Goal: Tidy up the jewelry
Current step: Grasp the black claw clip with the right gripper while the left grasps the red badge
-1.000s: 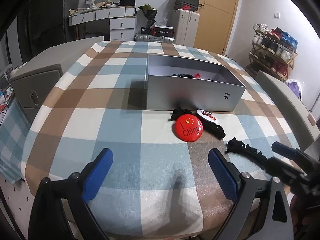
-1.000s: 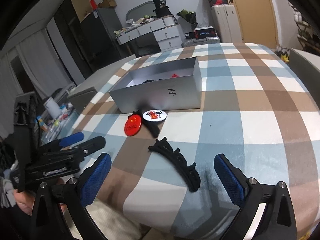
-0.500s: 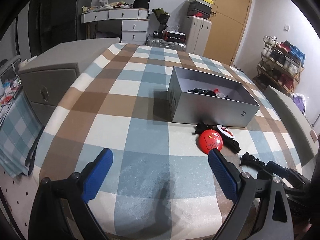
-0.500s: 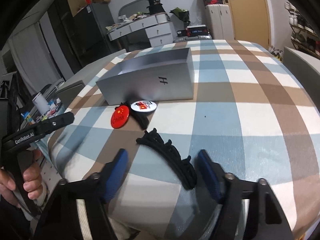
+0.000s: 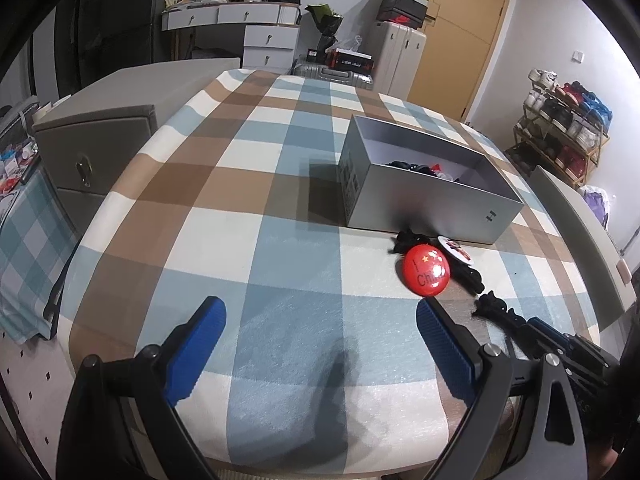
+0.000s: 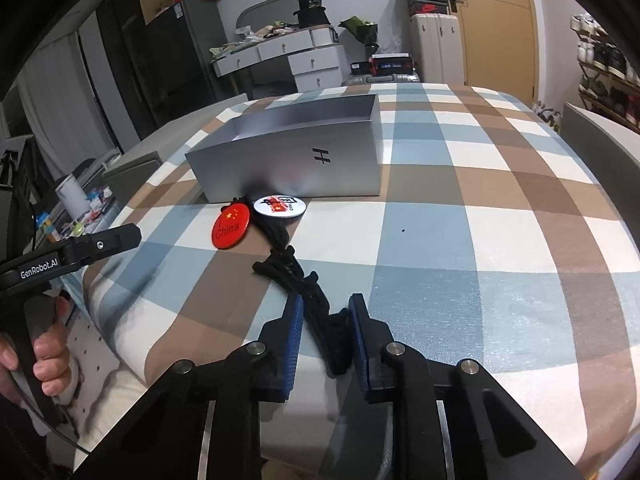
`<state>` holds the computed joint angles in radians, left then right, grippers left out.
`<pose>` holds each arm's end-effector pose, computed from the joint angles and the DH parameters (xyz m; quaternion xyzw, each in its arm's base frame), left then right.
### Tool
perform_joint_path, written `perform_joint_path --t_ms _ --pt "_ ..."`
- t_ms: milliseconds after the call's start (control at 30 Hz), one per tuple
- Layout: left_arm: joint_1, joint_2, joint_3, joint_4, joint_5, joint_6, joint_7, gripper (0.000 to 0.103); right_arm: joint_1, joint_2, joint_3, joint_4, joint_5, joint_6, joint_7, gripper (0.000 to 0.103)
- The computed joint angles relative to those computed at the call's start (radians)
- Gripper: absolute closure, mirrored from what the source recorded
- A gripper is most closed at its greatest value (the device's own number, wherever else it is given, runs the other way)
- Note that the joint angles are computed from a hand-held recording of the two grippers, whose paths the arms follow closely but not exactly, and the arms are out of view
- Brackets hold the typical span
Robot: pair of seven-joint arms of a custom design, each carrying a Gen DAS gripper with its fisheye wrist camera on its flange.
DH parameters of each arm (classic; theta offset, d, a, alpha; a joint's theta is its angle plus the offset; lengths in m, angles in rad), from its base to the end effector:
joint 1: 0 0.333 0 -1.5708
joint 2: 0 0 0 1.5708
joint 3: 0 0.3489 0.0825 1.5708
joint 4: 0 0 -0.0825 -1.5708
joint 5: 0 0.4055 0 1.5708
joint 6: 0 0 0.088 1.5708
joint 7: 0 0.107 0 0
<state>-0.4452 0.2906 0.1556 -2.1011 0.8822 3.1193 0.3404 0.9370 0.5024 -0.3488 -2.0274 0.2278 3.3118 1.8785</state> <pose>0.5827 -0.2481 0.3596 -0.6727 0.6452 -0.3102 0.1871 0.5630 0.3769 0.3206 -0.6945 0.5972 -0.1710 0.3630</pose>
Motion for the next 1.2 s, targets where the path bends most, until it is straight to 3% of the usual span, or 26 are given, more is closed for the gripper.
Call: perform_joint_path --t_ms 133,200,267,400,633,867,1100,1200 --pt "0.044 0.001 -0.049 -0.010 -0.070 -0.001 0.061 0.010 -0.005 -0.004 0.010 -0.005 -0.003 0.015 -0.008 0.084" --pt "0.094 0.004 -0.111 -0.013 -0.154 -0.008 0.148 0.010 -0.045 -0.013 0.055 -0.013 -0.002 0.043 -0.014 0.090" --pt "0.089 0.006 -0.112 -0.012 -0.195 -0.007 0.185 0.010 -0.090 -0.021 0.104 -0.016 0.007 0.067 -0.026 0.096" --pt "0.103 0.019 -0.146 0.006 -0.275 -0.002 0.294 0.010 -0.137 -0.021 0.157 -0.013 0.026 0.079 -0.060 0.097" --pt "0.091 0.038 -0.155 0.029 -0.383 -0.008 0.419 0.010 -0.354 -0.032 0.374 -0.037 -0.034 0.146 -0.041 0.097" --pt "0.066 0.055 -0.144 0.048 -0.465 -0.033 0.496 0.010 -0.400 -0.037 0.404 -0.057 -0.025 0.205 -0.020 0.097" --pt "0.148 0.094 -0.261 0.110 -0.593 -0.083 0.654 0.010 -0.468 -0.049 0.446 -0.089 -0.063 0.281 0.031 0.097" --pt "0.126 0.124 -0.252 0.164 -0.599 -0.135 0.694 0.010 -0.454 -0.053 0.429 -0.089 -0.052 0.288 0.014 0.097"
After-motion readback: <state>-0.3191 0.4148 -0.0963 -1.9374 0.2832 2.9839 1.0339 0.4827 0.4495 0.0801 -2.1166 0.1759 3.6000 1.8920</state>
